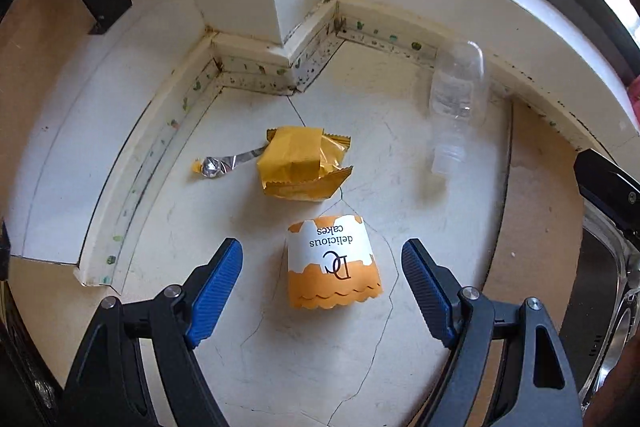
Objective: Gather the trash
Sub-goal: 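Grasp the orange cake cup with the left tool while the right tool grasps the clear bottle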
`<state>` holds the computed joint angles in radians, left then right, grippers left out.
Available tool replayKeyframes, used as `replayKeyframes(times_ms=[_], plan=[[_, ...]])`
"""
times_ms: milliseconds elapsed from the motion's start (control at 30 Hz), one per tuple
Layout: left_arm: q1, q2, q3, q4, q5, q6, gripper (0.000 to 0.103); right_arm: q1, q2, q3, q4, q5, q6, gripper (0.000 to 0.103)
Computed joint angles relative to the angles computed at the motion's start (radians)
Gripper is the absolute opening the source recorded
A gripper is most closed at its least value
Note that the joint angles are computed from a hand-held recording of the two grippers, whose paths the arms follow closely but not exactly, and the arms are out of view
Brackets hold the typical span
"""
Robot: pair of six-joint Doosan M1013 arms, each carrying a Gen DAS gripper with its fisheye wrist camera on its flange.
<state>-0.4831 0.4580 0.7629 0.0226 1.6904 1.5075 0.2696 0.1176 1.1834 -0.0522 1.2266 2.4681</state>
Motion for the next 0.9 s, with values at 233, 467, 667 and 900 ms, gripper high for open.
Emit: replayKeyframes(times_ms=[233, 467, 667, 900], plan=[[0.016, 0.000, 0.051, -0.016, -0.010, -0.049, 0.071, -0.024, 0.020, 0.055, 0.073, -0.082, -0.024, 0.047], [0.063, -0.016, 0.094, -0.130, -0.042, -0.108, 0.053, -0.016, 0.060, 0.058, 0.060, -0.117, -0.025, 0.047], [0.076, -0.045, 0.124, -0.096, -0.101, -0.120, 0.051, 0.006, 0.102, 0.031, -0.008, -0.092, -0.018, 0.031], [0.081, -0.063, 0.131, -0.082, -0.108, -0.113, 0.051, 0.020, 0.119, 0.008, -0.047, -0.073, -0.039, 0.029]])
